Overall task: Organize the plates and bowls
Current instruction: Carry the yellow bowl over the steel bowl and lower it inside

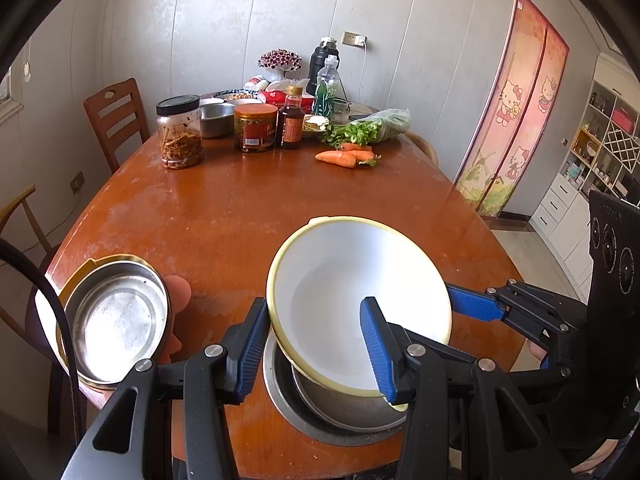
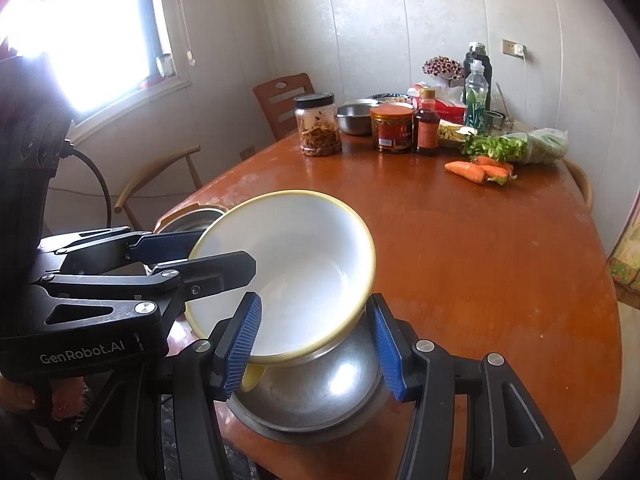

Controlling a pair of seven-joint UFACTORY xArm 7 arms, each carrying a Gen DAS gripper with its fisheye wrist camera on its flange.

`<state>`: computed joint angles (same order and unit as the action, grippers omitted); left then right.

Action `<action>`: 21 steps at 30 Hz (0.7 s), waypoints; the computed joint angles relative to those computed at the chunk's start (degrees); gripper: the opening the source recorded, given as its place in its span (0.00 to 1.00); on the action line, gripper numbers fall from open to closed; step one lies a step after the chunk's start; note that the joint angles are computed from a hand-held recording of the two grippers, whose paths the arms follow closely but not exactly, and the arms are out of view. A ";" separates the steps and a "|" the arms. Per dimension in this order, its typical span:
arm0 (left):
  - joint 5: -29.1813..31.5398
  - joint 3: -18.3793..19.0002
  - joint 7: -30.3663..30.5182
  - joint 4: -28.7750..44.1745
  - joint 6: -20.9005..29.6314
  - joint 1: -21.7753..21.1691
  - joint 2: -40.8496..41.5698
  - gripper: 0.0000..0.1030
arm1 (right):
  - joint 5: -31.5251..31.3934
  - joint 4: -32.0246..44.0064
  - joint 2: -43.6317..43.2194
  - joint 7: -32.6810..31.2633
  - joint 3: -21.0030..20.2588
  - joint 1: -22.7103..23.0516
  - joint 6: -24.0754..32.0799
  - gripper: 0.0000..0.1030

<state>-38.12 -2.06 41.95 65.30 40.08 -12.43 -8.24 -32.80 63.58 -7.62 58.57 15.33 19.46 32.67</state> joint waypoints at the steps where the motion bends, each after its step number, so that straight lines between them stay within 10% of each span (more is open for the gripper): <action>1: 0.05 -0.04 -0.02 -0.26 -0.05 0.00 -0.13 0.45 | 0.12 -0.01 0.11 -0.06 -0.01 0.03 0.11 0.55; 21: 0.40 -0.29 0.49 -1.91 -1.97 -0.63 -0.13 0.45 | -0.78 -0.86 0.48 0.67 -0.20 0.60 0.97 0.55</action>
<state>-37.71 -2.35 42.44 63.39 38.11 -13.06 -8.36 -33.58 62.72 -7.14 59.24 15.14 20.05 33.64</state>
